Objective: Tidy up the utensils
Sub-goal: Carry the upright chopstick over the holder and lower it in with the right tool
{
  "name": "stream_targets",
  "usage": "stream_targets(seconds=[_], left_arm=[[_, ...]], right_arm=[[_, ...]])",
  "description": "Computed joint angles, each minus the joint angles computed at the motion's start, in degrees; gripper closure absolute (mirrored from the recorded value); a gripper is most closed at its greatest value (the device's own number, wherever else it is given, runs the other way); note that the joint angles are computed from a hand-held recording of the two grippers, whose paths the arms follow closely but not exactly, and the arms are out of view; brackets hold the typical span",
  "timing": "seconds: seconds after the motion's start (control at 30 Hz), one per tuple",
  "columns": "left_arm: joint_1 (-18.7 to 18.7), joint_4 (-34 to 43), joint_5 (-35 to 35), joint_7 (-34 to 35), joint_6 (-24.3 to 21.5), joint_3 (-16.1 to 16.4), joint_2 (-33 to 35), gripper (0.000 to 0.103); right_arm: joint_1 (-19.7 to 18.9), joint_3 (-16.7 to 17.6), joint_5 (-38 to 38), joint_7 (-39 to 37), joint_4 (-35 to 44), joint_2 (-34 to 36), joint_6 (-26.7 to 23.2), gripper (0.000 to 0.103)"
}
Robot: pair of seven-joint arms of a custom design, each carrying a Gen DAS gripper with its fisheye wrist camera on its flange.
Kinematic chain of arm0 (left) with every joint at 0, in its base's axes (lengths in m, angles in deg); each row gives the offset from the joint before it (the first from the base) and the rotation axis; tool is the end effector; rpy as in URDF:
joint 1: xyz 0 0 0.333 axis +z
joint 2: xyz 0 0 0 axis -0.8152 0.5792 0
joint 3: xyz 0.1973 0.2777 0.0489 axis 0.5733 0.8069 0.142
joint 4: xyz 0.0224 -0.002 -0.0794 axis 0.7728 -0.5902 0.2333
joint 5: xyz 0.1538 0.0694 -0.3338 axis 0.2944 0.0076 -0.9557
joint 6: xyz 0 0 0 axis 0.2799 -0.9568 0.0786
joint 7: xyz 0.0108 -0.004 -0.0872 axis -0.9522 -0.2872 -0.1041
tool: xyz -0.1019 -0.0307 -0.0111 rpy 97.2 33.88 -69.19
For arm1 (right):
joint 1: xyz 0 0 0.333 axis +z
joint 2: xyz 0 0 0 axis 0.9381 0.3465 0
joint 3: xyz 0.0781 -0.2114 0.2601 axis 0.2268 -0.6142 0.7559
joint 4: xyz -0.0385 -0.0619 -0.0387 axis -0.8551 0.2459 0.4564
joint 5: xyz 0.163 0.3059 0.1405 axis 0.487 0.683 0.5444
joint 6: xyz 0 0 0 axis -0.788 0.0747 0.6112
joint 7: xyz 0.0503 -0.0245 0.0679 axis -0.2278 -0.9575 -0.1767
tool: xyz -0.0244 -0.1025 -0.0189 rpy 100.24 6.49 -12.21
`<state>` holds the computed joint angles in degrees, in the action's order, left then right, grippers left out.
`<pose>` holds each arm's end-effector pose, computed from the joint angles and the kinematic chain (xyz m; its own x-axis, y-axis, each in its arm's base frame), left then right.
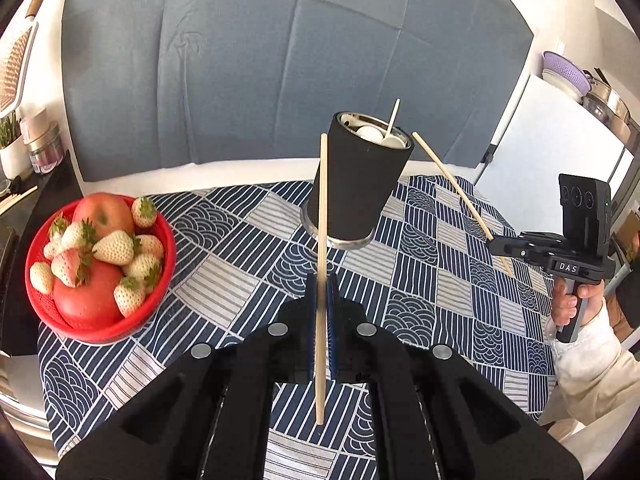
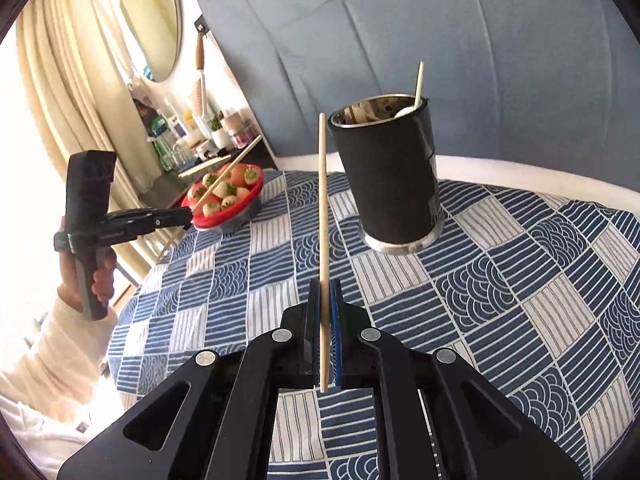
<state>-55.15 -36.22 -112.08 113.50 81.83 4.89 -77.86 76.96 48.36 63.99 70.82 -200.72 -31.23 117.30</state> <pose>0.5549 -0.0413 0.4415 -0.3831 -0.8985 0.2143 -0.6692 0.1100 -0.7349 0.5871 0.0990 0.4309 0.5551 -0.7552 -0.3486 -0.6642 -0.1502 -0.7323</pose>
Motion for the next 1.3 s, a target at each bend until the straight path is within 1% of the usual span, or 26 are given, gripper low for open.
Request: stream_targets(seconds=[0.3, 0.47, 0.7, 0.8, 0.87, 1.0, 1.1, 1.2, 1.27, 1.3], left_arm=[[-0.44, 4.97, 0.64, -0.34, -0.61, -0.91, 1.63, 0.098], [0.35, 9.07, -1.25, 0.10, -3.05, -1.44, 3.56, 0.098], [1.83, 15.44, -7.57, 3.01, -6.57, -2.32, 6.82, 0.098], [2.41, 18.09, -11.57, 6.40, -8.40, -2.84, 8.70, 0.098], [2.39, 19.76, -13.95, 8.86, -8.56, -3.25, 10.03, 0.098], [2.81, 23.34, -16.51, 9.73, -10.46, -3.75, 13.26, 0.098], [3.56, 26.13, -17.57, 9.13, -11.77, -4.30, 15.78, 0.098], [4.69, 28.54, -18.74, 8.35, -14.01, -5.08, 18.04, 0.098], [4.94, 30.00, -19.57, 8.63, -13.82, -5.55, 19.36, 0.098], [5.19, 30.70, -20.32, 8.85, -14.12, -5.88, 20.03, 0.098]], right_arm=[[-1.24, -0.58, 5.66, -2.59, 3.88, 0.51, -1.76, 0.098], [-1.70, -0.39, 7.07, -2.23, 7.64, 2.60, -2.06, 0.098], [-3.05, 0.47, 9.64, -1.95, 12.95, 6.25, -2.55, 0.098], [-3.76, 1.09, 12.68, -4.12, 14.96, 7.57, -2.28, 0.098], [-4.01, 1.32, 14.67, -5.85, 16.24, 8.31, -1.98, 0.098], [-4.59, 1.72, 16.30, -6.09, 19.79, 10.89, -3.25, 0.098], [-3.87, 2.28, 16.72, -6.73, 22.68, 13.03, -0.08, 0.098], [-3.79, 3.24, 17.03, -6.64, 25.97, 15.68, 1.46, 0.098], [-3.92, 4.11, 17.81, -6.78, 28.17, 17.60, 2.33, 0.098], [-4.17, 4.67, 18.46, -7.22, 29.31, 18.64, 2.01, 0.098]])
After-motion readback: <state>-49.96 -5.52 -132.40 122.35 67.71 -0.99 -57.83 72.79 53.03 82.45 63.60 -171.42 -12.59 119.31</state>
